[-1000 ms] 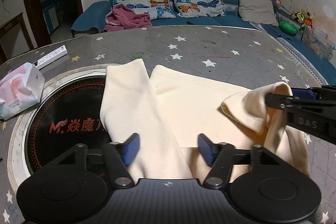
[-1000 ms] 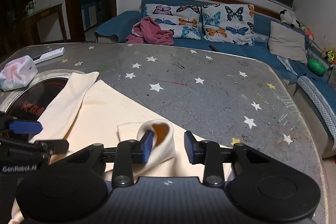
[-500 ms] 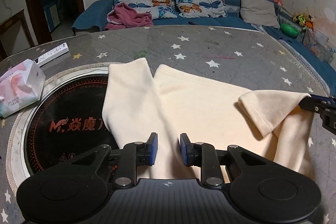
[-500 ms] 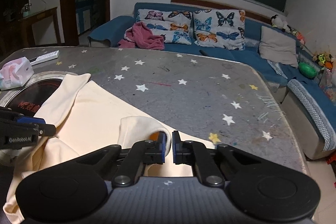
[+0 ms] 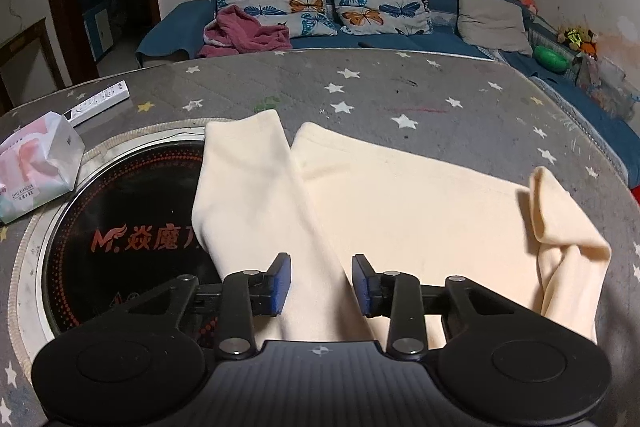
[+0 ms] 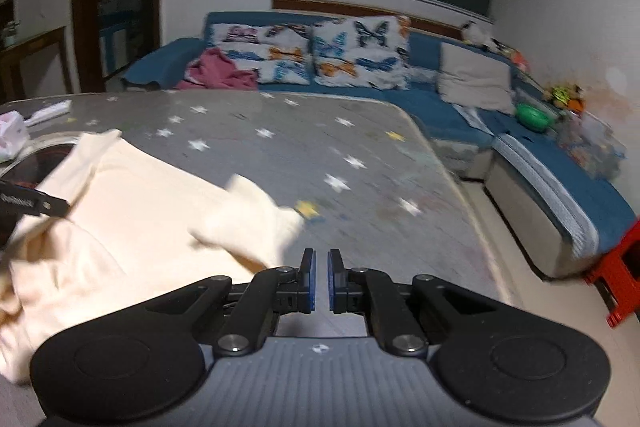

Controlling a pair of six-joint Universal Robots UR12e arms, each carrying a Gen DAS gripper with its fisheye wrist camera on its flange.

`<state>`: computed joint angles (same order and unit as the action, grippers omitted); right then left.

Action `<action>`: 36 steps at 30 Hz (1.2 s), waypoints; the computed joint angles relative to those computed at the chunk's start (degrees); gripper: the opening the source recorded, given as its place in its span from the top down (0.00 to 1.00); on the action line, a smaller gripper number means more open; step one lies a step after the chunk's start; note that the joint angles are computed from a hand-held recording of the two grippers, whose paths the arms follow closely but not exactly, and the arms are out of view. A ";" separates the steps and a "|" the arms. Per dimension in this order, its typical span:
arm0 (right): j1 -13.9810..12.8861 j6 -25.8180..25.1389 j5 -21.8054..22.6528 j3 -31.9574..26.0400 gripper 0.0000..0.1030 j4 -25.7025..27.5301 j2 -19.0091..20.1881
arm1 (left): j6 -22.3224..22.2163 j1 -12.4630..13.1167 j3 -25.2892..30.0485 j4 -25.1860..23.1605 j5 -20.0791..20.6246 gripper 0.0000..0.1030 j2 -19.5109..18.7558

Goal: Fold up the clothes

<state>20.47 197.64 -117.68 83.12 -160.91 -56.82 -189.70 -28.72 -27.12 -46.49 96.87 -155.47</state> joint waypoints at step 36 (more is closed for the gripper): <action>-0.62 -1.11 3.31 -1.35 0.97 -1.63 2.01 | 2.42 -0.57 -10.85 4.72 0.89 0.59 5.26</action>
